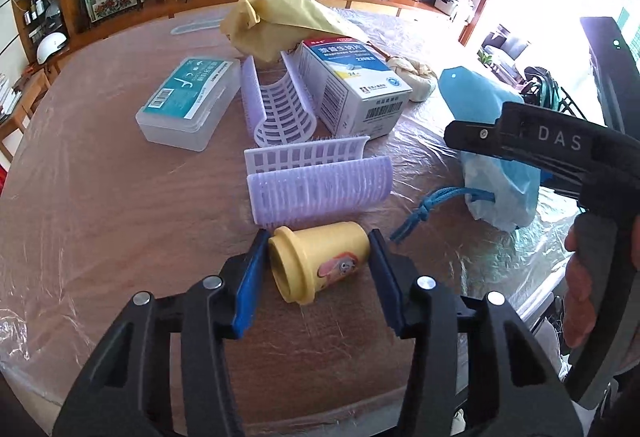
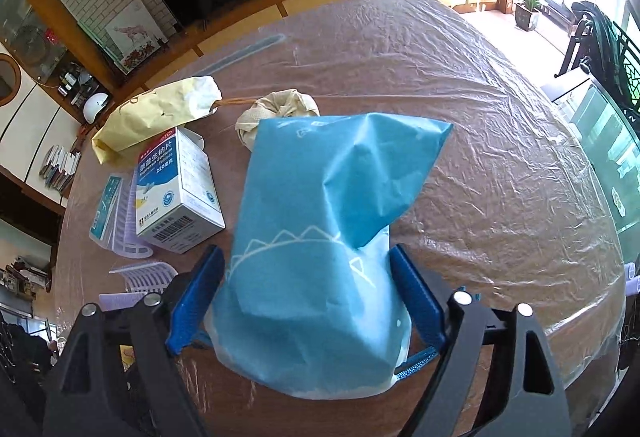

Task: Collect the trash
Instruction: 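Carry the blue bag and yellow cup with both tools over the trash bin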

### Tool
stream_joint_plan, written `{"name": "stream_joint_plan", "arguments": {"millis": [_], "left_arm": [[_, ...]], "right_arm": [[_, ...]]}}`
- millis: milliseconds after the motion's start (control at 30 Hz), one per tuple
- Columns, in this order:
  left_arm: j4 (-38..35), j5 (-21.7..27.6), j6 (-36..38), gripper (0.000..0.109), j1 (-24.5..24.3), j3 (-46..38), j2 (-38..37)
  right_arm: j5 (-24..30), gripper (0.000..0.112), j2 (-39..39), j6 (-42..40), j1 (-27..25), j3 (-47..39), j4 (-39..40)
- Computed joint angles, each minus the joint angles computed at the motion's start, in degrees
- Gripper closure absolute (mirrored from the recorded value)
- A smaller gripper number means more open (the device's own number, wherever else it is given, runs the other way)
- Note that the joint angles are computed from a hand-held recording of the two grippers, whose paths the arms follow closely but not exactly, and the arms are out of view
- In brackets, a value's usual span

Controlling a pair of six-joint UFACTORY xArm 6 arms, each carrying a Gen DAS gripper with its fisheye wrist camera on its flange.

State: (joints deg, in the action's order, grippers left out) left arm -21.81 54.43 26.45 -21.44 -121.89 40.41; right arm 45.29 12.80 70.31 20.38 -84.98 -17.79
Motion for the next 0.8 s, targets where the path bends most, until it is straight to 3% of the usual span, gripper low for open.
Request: {"name": "stream_joint_plan", "arguments": {"millis": [133, 233, 800], "left_arm": [[-1.3, -0.8, 1.6, 0.058, 0.3, 1.3, -0.9], [-2.7, -1.8, 3.1, 0.058, 0.5, 3.4, -2.4], [-5.6, -4.9, 5.9, 0.058, 1.3, 11.3, -8.2]], "right_arm": [[-2.3, 0.053, -1.7, 0.1, -0.3, 2.6, 0.0], [-5.2, 0.057, -3.8, 0.0, -0.6, 5.6, 0.4], [-11.8, 0.062, -14.3, -0.6, 1.8, 15.8, -2.0]]}}
